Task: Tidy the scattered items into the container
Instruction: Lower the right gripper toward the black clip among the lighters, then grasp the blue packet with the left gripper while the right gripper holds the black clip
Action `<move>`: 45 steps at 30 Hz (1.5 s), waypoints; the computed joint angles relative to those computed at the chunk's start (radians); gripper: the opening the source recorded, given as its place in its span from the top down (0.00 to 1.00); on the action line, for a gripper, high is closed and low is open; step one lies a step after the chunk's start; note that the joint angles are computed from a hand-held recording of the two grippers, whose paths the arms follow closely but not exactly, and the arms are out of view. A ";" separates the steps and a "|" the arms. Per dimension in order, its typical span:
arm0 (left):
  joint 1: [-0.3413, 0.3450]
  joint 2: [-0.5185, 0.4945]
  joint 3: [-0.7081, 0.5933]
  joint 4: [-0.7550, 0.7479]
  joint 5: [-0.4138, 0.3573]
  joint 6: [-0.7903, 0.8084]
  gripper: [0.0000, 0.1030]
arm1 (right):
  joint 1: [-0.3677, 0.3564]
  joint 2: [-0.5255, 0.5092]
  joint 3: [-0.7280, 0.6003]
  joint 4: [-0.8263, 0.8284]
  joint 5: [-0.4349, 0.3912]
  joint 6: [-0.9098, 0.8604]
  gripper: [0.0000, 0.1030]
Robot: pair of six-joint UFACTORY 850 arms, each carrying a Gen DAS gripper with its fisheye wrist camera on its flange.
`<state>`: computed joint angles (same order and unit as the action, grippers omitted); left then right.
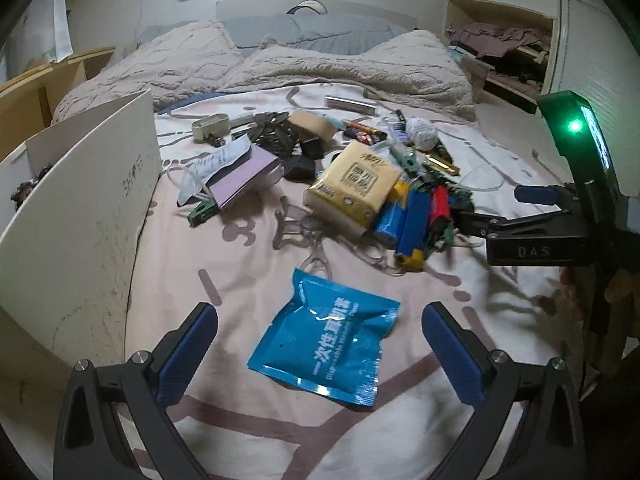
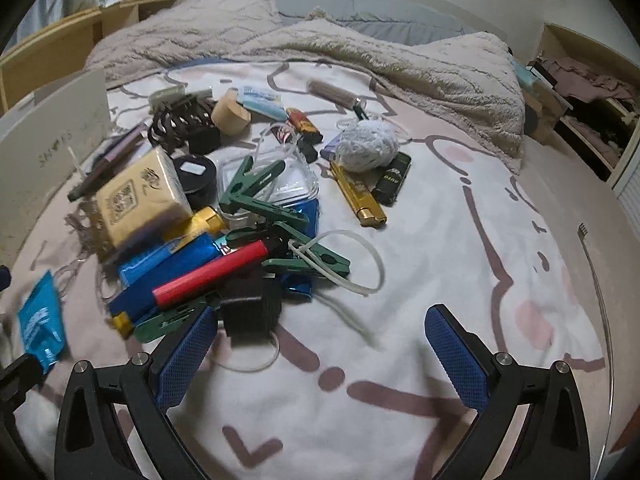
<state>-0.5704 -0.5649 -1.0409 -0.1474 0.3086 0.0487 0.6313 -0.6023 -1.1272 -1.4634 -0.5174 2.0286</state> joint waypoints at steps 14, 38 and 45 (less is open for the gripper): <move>-0.001 -0.062 -0.059 -0.146 -0.078 0.139 0.00 | -0.008 0.007 0.047 -0.280 0.040 0.271 0.27; 0.027 -0.050 -0.046 0.184 -0.087 -0.143 0.24 | 0.021 -0.003 0.071 -0.504 0.018 0.434 0.72; 0.027 -0.038 -0.041 0.262 -0.107 -0.204 0.36 | 0.024 -0.007 0.066 -0.479 0.015 0.414 0.72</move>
<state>-0.5432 -0.6033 -1.0823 0.1145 0.2013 -0.1556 0.6549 -0.6092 -1.0607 -1.9428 -0.5022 2.4423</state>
